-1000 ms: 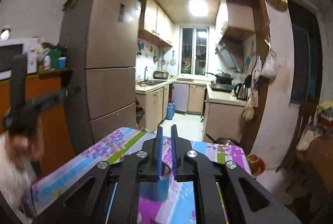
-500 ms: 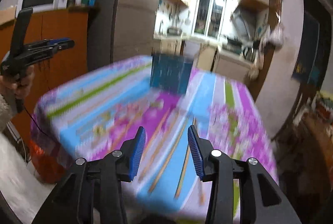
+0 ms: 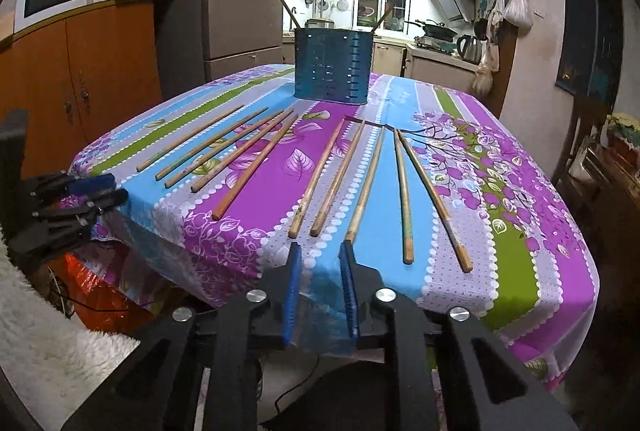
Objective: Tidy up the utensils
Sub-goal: 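Move both open grippers back to the remaining chopsticks, then close the right gripper on a chopstick while the left gripper grasps another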
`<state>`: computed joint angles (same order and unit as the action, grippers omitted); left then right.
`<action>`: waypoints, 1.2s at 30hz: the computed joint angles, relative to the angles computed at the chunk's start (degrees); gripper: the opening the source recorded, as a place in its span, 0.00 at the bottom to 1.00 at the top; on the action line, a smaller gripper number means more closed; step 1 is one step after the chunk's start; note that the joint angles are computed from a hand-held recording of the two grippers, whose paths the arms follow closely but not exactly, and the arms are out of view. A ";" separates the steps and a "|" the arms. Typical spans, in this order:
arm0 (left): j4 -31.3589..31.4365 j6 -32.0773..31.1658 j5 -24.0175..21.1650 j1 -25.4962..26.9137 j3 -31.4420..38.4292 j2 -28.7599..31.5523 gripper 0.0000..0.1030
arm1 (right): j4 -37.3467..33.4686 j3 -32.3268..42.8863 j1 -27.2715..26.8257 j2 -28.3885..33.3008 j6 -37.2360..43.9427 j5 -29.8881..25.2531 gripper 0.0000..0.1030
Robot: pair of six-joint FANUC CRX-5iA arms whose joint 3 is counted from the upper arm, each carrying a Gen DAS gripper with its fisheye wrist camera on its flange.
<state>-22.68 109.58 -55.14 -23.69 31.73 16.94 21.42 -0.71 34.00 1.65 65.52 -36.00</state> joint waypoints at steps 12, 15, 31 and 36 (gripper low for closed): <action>-6.73 5.73 -0.19 -0.35 3.13 1.51 0.34 | -1.73 5.37 1.07 4.55 2.81 -1.54 0.15; -6.22 4.10 0.10 -0.22 2.86 1.87 0.34 | -2.11 6.62 1.06 5.91 2.49 -2.88 0.15; -4.41 2.30 3.61 1.35 1.22 1.89 0.34 | 2.64 7.10 1.50 8.66 -3.12 -2.46 0.15; -3.23 1.27 5.59 1.65 -0.03 1.15 0.34 | 4.58 6.51 1.76 8.72 -4.14 -2.07 0.15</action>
<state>-25.91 110.85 -49.55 -22.04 31.71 18.09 26.00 5.79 35.76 10.37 61.38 -38.07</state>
